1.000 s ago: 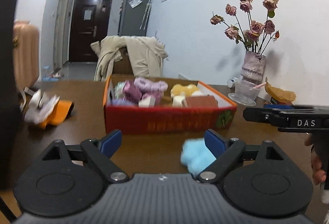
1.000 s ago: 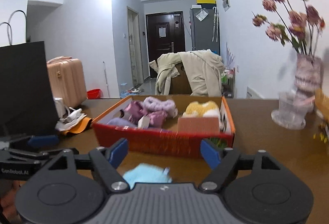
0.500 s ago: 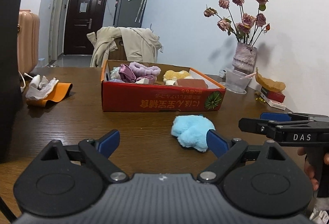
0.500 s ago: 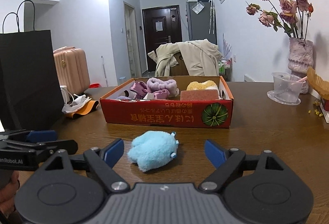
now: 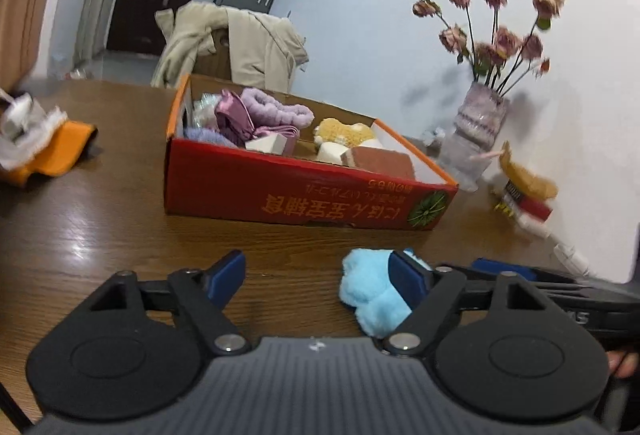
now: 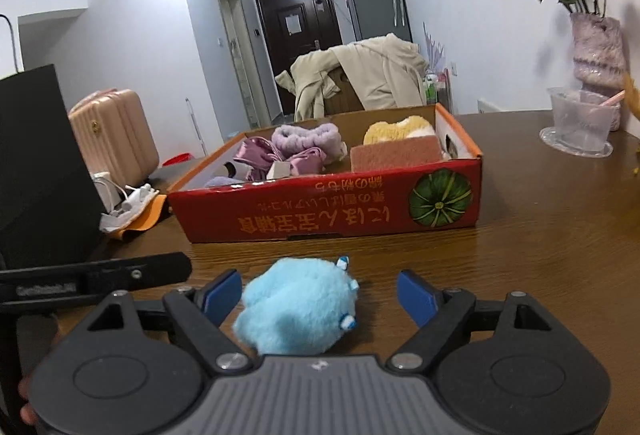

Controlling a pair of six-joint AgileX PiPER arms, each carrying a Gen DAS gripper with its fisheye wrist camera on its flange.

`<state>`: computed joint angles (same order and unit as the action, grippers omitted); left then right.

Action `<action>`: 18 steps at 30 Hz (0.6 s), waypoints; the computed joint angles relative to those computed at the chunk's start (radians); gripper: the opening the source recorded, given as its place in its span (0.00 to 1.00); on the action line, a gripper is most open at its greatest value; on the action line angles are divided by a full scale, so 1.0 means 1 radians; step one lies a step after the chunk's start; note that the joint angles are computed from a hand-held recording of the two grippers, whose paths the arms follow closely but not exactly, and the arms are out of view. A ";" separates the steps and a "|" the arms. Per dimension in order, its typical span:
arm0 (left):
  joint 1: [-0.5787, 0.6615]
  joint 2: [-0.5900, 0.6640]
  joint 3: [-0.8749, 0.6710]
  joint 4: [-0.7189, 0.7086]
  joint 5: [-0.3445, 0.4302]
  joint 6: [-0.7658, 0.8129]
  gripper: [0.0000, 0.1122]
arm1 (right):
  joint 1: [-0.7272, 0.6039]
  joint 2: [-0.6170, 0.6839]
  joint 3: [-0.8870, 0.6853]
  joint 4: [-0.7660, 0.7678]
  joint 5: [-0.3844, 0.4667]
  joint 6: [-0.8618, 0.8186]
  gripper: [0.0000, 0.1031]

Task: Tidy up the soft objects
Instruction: 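Move the right gripper back over the light-blue fluffy ball, then grasp the light-blue fluffy ball with the right gripper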

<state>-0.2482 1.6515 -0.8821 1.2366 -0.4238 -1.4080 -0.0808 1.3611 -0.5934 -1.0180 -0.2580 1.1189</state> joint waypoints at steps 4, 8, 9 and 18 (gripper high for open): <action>0.025 0.055 -0.041 0.145 -0.071 -0.153 0.65 | -0.034 0.088 -0.055 -0.100 -0.059 0.093 0.77; 0.031 0.112 -0.073 0.160 -0.138 -0.192 0.62 | -0.071 0.184 -0.117 -0.285 -0.111 0.280 0.60; 0.023 0.125 -0.086 0.166 -0.133 -0.203 0.58 | -0.086 0.207 -0.128 -0.316 -0.140 0.312 0.57; -0.019 0.199 -0.178 0.274 -0.155 -0.329 0.26 | -0.161 0.251 -0.129 -0.317 -0.284 0.324 0.38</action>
<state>-0.2672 1.8503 -1.0603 1.5105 -0.5790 -1.7368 -0.2416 1.6118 -0.7225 -1.3353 -0.5418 1.4426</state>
